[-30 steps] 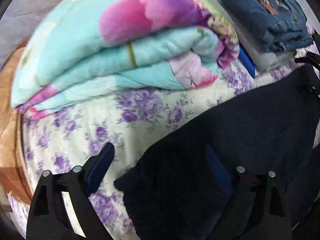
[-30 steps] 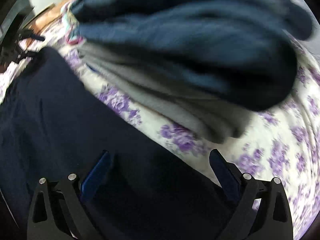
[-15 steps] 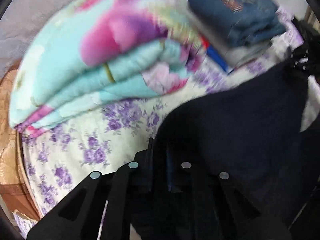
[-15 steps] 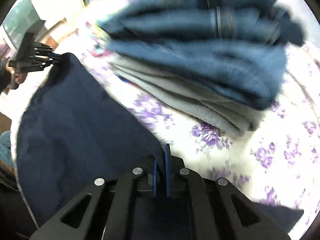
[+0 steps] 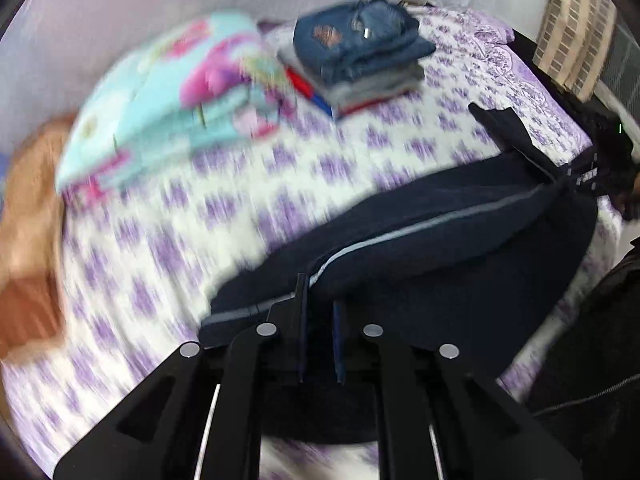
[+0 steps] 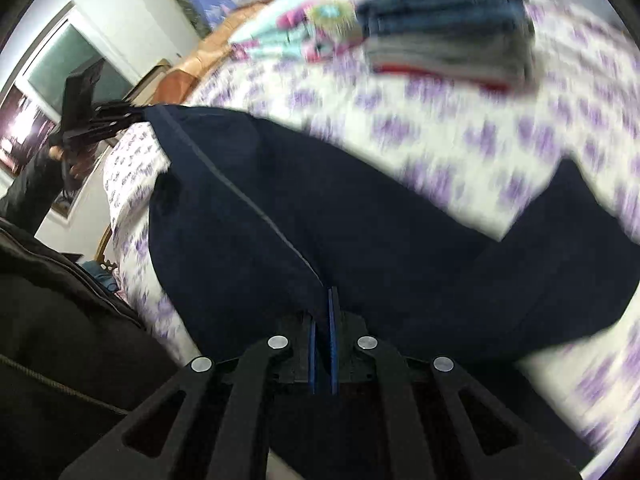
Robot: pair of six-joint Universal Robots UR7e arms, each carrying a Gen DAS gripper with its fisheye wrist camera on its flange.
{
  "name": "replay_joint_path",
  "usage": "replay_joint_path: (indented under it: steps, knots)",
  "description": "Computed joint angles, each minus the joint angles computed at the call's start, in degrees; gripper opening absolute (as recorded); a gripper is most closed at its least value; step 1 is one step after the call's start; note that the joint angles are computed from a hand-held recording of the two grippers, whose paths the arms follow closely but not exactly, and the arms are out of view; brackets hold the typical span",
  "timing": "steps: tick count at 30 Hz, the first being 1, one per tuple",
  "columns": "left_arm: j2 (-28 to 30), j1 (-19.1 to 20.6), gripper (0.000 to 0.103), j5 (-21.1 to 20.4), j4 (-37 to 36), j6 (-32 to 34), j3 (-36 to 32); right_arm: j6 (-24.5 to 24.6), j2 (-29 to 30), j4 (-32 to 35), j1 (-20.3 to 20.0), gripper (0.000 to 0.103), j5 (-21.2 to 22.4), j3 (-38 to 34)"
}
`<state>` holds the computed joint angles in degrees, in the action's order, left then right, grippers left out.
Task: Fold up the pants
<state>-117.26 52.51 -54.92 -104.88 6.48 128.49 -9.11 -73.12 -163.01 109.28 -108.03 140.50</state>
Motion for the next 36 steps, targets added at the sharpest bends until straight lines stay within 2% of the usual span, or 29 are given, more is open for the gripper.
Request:
replay_joint_path:
  steps: [2,5,6,8,9,10,12,14,17,19,22,24,26,29,35,36]
  knots:
    - [-3.2,1.0,0.01,-0.1,3.5,-3.2,2.2,1.8,1.8,-3.6,-1.1,0.007,0.4,2.4]
    - [-5.0,5.1,0.014,-1.3,1.9,-3.7,5.4,4.7,6.6,-10.0,-0.3,0.013,-3.0,4.7]
    - [-5.4,6.1,0.015,-1.4,1.9,-4.4,6.2,5.7,8.0,-11.9,-0.1,0.017,-4.0,5.2]
    - [-5.9,6.9,0.018,-0.8,2.1,-5.5,7.0,6.4,8.8,-12.0,0.4,0.034,-4.1,5.3]
    - [-6.7,6.4,0.029,0.0,3.2,-6.7,7.1,6.7,8.4,-11.2,1.1,0.052,-4.3,5.1]
    - [-7.2,5.9,0.05,0.8,4.5,-8.2,7.1,7.1,8.1,-9.7,2.6,0.065,-4.8,4.5]
    - [-9.5,4.7,0.069,2.0,6.8,-10.7,6.9,6.8,7.8,-8.6,5.4,0.068,-6.5,3.6]
    - [-11.7,4.7,0.071,0.9,7.2,-11.9,5.9,7.1,6.6,-8.7,7.5,0.069,-8.3,3.0]
    - [-11.3,6.4,0.082,-0.6,7.4,-18.2,3.8,9.2,6.9,-13.1,9.1,0.077,-12.8,2.0]
    - [-9.1,8.7,0.083,-2.4,7.4,-22.8,2.3,12.6,7.8,-17.2,9.9,0.081,-17.3,1.4]
    - [-5.0,12.2,0.082,-5.6,6.8,-28.5,0.6,16.2,9.0,-22.1,10.2,0.083,-21.3,0.6]
    - [-3.6,13.2,0.081,-7.5,5.1,-30.5,0.3,17.4,9.4,-24.7,9.8,0.084,-21.8,0.5]
    - [-2.0,14.3,0.077,-9.5,3.0,-31.7,0.3,17.4,9.4,-26.1,9.6,0.084,-21.7,0.7]
    - [1.4,16.0,0.066,-10.5,1.7,-34.0,0.2,16.5,8.6,-27.3,9.6,0.084,-21.4,1.4]
    - [7.4,21.7,0.045,-14.3,-3.2,-38.0,-1.8,16.1,7.0,-27.1,8.6,0.085,-20.2,3.0]
    - [7.9,22.1,0.037,-14.3,-3.6,-39.2,-2.1,16.1,6.9,-26.7,8.4,0.085,-19.9,3.2]
